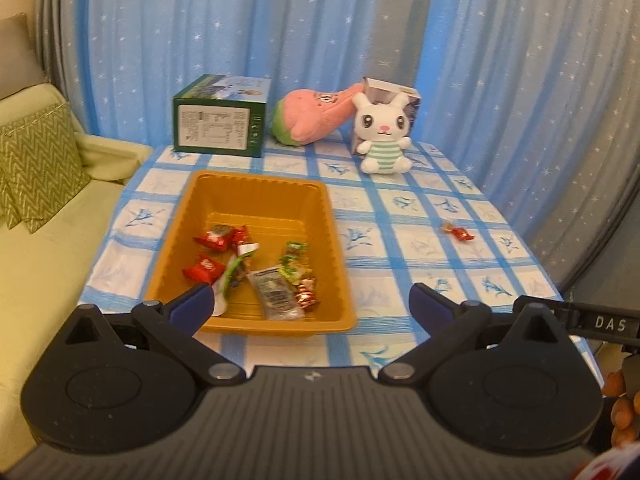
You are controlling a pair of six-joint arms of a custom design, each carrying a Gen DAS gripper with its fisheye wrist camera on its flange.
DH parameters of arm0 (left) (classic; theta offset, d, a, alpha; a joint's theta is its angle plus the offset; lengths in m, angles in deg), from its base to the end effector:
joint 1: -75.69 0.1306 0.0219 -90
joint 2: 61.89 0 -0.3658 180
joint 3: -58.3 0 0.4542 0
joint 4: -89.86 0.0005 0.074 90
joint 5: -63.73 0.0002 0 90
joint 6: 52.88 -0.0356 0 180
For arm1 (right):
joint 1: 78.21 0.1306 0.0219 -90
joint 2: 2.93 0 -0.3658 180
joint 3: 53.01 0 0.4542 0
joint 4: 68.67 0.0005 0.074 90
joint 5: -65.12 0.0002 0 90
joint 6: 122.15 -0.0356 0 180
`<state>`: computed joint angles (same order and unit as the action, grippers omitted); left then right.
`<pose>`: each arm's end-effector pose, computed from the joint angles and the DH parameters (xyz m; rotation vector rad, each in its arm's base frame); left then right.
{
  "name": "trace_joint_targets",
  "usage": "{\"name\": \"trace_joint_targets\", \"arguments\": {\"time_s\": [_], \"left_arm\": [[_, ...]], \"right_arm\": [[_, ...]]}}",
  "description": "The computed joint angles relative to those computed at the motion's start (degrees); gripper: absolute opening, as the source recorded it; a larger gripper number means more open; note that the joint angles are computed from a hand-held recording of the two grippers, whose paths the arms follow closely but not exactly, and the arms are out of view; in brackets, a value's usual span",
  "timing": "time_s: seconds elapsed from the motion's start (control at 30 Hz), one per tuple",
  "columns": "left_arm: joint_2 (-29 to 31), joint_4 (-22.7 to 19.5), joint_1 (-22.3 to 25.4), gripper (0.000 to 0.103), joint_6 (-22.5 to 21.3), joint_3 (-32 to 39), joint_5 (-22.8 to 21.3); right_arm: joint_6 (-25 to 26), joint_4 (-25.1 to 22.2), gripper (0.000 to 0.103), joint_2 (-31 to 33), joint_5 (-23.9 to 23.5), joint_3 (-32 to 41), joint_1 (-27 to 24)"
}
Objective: Organize snacks
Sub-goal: 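Withdraw both grippers from the tray toward the two remaining candies, then grasp the clear-wrapped brown candy with the left gripper while the right gripper grasps the red candy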
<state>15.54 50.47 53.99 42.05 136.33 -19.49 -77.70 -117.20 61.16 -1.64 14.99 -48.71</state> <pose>0.4457 -0.1824 0.4237 0.3947 2.2357 -0.3813 0.3475 0.1799 0.4155 0.5107 2.2230 0.2081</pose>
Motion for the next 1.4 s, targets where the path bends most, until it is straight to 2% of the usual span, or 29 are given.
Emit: {"name": "trace_joint_targets", "arguments": {"time_s": [0.1, 0.27, 0.4, 0.67, 0.9, 1.07, 1.27, 1.3, 1.37, 1.4], "left_arm": [[0.0, 1.6, -1.8, 0.103, -1.2, -0.1, -0.5], [1.3, 1.6, -4.3, 0.103, -1.6, 1.6, 0.4], [2.8, 2.6, -6.4, 0.103, -0.9, 2.9, 0.0], [8.4, 0.6, -9.5, 0.103, 0.7, 8.1, 0.7], [16.4, 1.8, -11.1, 0.103, 1.1, 14.6, 1.0], [24.2, 1.1, -11.9, 0.103, -0.5, 21.4, 0.1], [34.2, -1.0, -11.8, 0.102, -0.1, 30.6, 0.0], [35.8, -1.3, -11.8, 0.103, -0.4, 32.3, -0.2], [38.7, -1.6, -11.8, 0.102, -0.9, 35.2, -0.7], [40.0, -1.7, -11.7, 0.103, -1.0, 36.6, -0.8]], "right_arm": [[-1.6, -1.6, 0.078, -2.5, 0.9, -1.1, -1.2], [-2.5, -4.4, 0.078, -6.1, 2.4, -2.3, -3.5], [-2.0, -5.9, 0.078, -8.6, 3.6, -2.8, -4.8], [1.6, -4.9, 0.078, -10.1, 0.7, -3.7, -11.4], [8.3, 1.1, 0.078, -6.7, -4.6, -4.4, -19.3], [12.0, 6.5, 0.078, -1.0, -9.1, -4.0, -24.6], [16.2, 14.1, 0.077, 7.7, -12.8, -2.4, -28.3], [16.8, 15.6, 0.076, 9.2, -13.4, -2.1, -28.8], [17.8, 17.7, 0.065, 12.5, -14.2, -1.0, -29.5], [18.2, 18.8, 0.063, 14.2, -14.6, -0.3, -29.8]]}}
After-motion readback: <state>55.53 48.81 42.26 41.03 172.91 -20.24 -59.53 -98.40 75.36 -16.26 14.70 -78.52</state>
